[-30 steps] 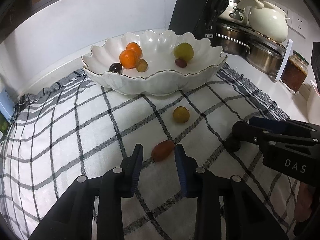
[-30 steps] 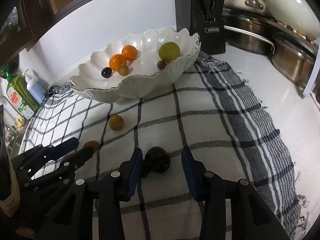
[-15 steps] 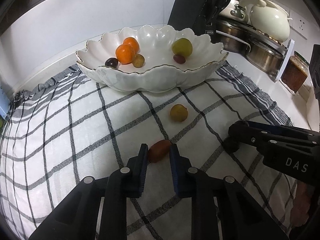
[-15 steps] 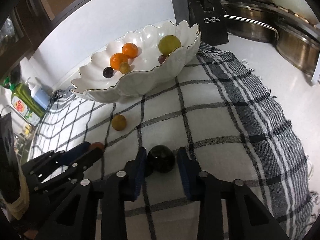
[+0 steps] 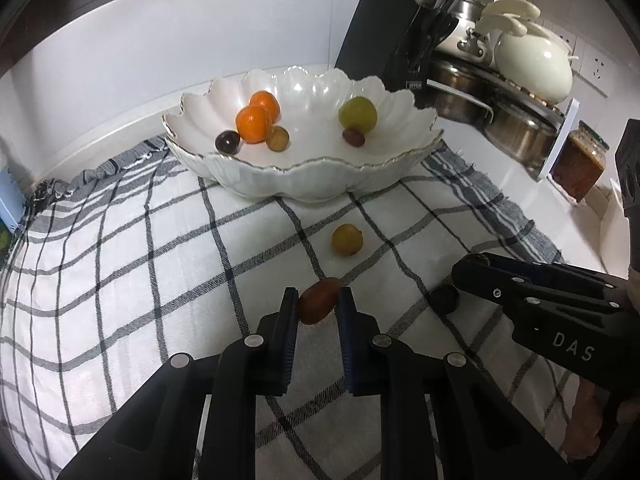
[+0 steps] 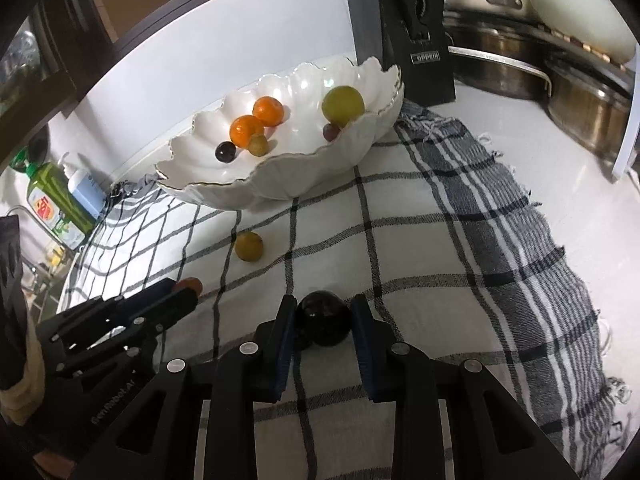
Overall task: Organize fruits
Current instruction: 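Close the left tool on the date while the right tool closes on the dark plum, then lift and carry the date with the left tool while the right tool carries the plum to the bowl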
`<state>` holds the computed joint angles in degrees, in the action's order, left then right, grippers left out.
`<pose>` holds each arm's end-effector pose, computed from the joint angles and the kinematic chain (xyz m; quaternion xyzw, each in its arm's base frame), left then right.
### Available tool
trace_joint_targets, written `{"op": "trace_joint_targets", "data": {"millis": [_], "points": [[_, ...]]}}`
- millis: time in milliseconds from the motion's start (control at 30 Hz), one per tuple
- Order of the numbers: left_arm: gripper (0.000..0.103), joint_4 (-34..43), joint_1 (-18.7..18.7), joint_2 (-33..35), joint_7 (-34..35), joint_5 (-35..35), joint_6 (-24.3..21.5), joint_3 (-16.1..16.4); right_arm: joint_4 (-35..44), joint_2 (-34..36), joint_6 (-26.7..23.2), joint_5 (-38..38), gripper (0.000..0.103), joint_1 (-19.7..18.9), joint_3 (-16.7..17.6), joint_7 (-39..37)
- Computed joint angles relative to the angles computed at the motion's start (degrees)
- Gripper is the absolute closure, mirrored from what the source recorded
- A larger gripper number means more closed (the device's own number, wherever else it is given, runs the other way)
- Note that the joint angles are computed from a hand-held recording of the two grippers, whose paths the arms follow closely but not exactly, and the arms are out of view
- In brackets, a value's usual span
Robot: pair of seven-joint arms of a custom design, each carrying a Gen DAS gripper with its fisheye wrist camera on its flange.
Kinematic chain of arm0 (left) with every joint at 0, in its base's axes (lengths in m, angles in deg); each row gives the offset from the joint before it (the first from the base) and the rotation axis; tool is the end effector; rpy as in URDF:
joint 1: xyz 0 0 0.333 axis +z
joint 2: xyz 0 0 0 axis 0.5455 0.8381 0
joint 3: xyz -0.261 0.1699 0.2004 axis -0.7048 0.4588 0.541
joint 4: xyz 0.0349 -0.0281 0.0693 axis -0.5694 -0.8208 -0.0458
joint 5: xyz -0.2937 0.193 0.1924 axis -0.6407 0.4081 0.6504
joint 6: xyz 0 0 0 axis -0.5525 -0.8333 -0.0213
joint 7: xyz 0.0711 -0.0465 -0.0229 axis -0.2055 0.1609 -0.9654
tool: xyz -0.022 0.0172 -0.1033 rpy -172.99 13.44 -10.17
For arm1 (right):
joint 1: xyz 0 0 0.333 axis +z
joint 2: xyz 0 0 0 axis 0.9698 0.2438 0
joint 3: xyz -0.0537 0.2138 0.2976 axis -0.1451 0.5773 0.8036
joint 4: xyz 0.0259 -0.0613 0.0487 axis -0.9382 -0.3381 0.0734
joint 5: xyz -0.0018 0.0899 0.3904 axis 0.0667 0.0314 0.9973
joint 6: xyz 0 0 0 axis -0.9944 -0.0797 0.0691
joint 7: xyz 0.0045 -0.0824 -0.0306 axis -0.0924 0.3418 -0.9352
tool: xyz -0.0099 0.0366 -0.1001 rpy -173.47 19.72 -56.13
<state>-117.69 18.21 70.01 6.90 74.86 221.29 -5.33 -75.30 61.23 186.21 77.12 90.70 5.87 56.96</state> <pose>0.5189 -0.2617 0.3474 -0.7429 0.5716 -0.2340 0.2583 0.6203 0.2549 0.3397 -0.8113 0.4650 -0.0354 0.3527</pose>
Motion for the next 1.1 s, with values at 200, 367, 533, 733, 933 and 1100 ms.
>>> {"op": "trace_joint_targets", "data": {"millis": [200, 367, 533, 733, 933, 1100], "points": [[0.083, -1.0, -0.4, -2.1, -2.2, 1.4, -1.5, -0.5, -0.9, -1.5, 1.6, 3.3, 0.074, -0.6, 1.1, -4.0], [0.083, -1.7, -0.4, -3.6, -3.6, 2.5, -2.4, -1.1, -1.6, -2.8, 1.6, 6.3, 0.074, -0.6, 1.1, -7.0], [0.084, -2.4, -0.4, -5.5, -5.5, 4.0, -3.7, -1.8, -2.5, -4.5, 2.5, 9.8, 0.074, -0.1, 1.0, -10.9], [0.084, -3.4, -0.2, -8.0, -7.5, 5.8, -5.0, -2.7, -3.2, -6.9, 3.1, 16.6, 0.074, 0.5, 0.8, -18.4], [0.084, -3.6, -0.1, -9.9, -8.5, 7.2, -6.9, -3.6, -3.1, -8.4, 2.5, 21.2, 0.074, 2.0, -0.7, -23.1], [0.084, -3.6, 0.2, -11.2, -9.2, 8.4, -7.8, -4.0, -2.3, -9.1, 2.4, 25.0, 0.074, 2.9, -1.4, -27.0]]}}
